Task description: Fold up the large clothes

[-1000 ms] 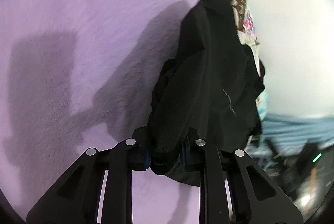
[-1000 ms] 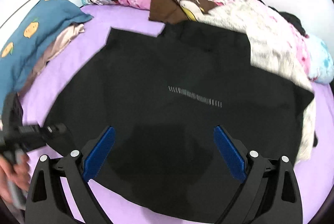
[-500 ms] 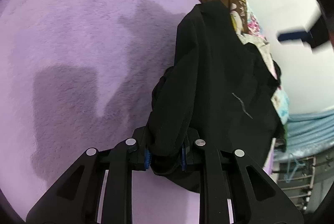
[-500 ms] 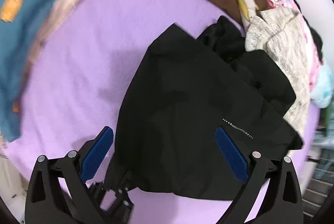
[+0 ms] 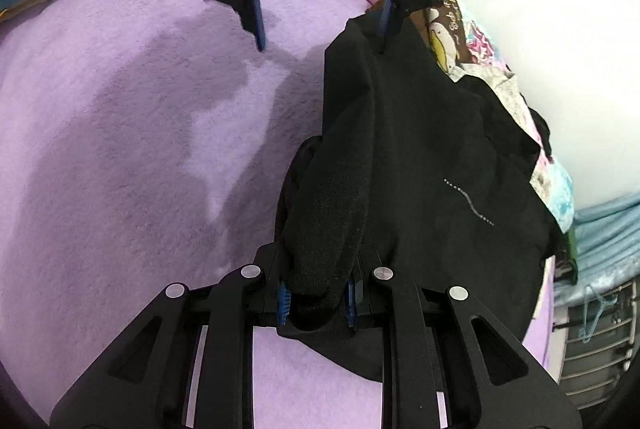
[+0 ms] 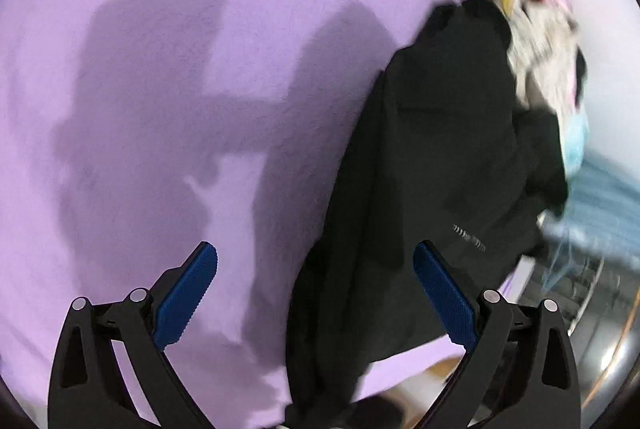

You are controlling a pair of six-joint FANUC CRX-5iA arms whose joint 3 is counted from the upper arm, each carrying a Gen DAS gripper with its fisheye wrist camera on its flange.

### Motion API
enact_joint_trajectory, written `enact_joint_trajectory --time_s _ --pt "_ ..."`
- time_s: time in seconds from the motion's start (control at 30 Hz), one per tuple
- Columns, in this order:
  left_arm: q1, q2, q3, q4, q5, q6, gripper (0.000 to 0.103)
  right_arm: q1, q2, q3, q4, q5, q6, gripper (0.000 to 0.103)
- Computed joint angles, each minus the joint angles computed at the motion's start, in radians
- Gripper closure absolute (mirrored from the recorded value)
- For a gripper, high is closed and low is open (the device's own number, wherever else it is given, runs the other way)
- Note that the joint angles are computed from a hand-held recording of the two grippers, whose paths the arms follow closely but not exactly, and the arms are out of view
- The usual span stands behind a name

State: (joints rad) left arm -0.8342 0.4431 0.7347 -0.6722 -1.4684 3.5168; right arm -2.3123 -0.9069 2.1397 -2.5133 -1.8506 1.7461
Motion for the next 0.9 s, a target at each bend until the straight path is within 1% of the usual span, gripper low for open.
enact_joint_trajectory --time_s 0.03,0.13,0.2,0.27,0.3,0.37,0.47,0.57,0.6,0.63,0.67,0.73,0.8,0.83,0.87,0.9 --pt "-0.004 -0.003 -0.006 -0.002 0.004 0.011 0.084 0.004 0.004 0.052 0.043 0.022 -0.018 0.007" --pt "-0.008 -0.012 -0.023 0.0 0.016 0.043 0.084 -0.003 -0.01 0.084 0.086 0.03 -0.042 0.007" --pt "-0.009 -0.01 -0.021 0.0 0.019 0.053 0.084 -0.008 0.009 0.18 0.162 0.083 -0.079 0.007" --pt "-0.012 -0.01 -0.015 -0.004 0.018 0.057 0.085 -0.01 0.018 0.241 0.21 0.108 -0.092 0.007" --pt "-0.018 -0.015 -0.018 -0.015 0.022 0.08 0.085 -0.011 0.02 0.261 0.224 0.114 -0.093 0.007" --pt "-0.014 -0.016 -0.015 -0.009 0.033 0.064 0.085 -0.014 0.005 0.254 0.234 0.103 -0.084 0.007" --pt "-0.015 -0.023 -0.026 -0.004 0.051 0.071 0.085 -0.013 -0.006 0.236 0.228 0.101 -0.087 0.007" --pt "-0.011 -0.031 -0.038 0.004 0.065 0.075 0.085 -0.011 0.005 0.286 0.257 0.103 -0.089 0.01" --pt "-0.011 -0.03 -0.037 0.005 0.065 0.074 0.085 -0.011 0.008 0.298 0.266 0.103 -0.086 0.013" --pt "-0.012 -0.03 -0.036 0.004 0.065 0.073 0.085 -0.012 0.014 0.315 0.284 0.107 -0.088 0.024" --pt "-0.013 -0.032 -0.035 0.002 0.065 0.07 0.085 -0.013 0.022 0.337 0.308 0.117 -0.095 0.032" --pt "-0.012 -0.029 -0.029 0.003 0.063 0.06 0.085 -0.017 0.03 0.353 0.32 0.121 -0.089 0.039" --pt "-0.015 -0.022 -0.014 0.002 0.053 0.044 0.085 -0.016 0.04 0.356 0.287 0.118 -0.046 0.047" --pt "-0.014 -0.014 0.001 0.006 0.041 0.028 0.085 -0.02 0.042 0.347 0.263 0.11 -0.024 0.06" --pt "-0.014 -0.004 0.019 0.009 0.031 0.004 0.085 -0.023 0.041 0.339 0.253 0.103 -0.011 0.07" --pt "-0.015 0.003 0.033 0.009 0.021 -0.013 0.085 -0.026 0.043 0.336 0.25 0.1 0.004 0.075"
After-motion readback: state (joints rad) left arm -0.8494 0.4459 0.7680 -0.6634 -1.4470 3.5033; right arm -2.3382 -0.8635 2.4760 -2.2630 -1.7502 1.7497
